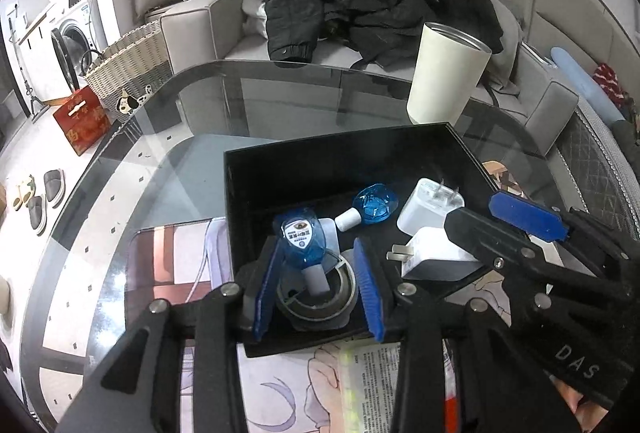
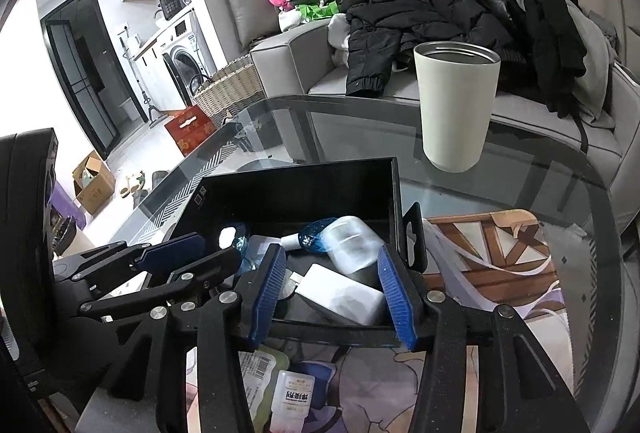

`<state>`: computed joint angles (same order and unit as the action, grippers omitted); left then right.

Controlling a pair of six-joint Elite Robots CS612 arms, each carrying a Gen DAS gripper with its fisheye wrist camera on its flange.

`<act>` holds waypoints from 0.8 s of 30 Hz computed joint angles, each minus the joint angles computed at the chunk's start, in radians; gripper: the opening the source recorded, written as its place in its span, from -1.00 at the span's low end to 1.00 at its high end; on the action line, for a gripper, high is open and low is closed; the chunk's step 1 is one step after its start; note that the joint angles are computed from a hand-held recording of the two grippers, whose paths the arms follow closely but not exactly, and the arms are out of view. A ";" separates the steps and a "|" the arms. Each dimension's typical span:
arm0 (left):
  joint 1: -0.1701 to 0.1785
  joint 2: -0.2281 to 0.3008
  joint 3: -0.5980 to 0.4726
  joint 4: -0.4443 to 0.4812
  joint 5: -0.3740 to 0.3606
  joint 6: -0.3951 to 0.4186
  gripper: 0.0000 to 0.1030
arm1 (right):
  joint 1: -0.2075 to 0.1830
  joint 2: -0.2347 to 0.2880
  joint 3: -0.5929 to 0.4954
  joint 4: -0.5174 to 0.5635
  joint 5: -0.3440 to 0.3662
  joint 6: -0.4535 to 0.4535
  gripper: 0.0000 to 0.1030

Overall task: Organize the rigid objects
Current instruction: 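Lower the bottle and charger into the box and open both grippers, then raise both grippers out of the box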

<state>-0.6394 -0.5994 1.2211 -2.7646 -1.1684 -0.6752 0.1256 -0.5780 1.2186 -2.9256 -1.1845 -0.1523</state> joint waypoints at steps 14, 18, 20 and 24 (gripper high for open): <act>-0.003 -0.023 0.035 -0.068 0.014 -0.018 0.05 | -0.006 -0.011 0.021 -0.037 0.014 0.009 -0.04; -0.005 -0.032 0.049 -0.095 0.026 -0.021 0.05 | -0.004 -0.022 0.041 -0.068 0.014 0.000 -0.04; -0.009 -0.039 0.061 -0.121 0.036 -0.017 0.05 | -0.006 -0.029 0.053 -0.088 0.023 0.005 -0.04; -0.032 -0.060 0.099 -0.216 0.116 0.035 0.05 | -0.009 -0.052 0.096 -0.178 0.037 0.018 -0.04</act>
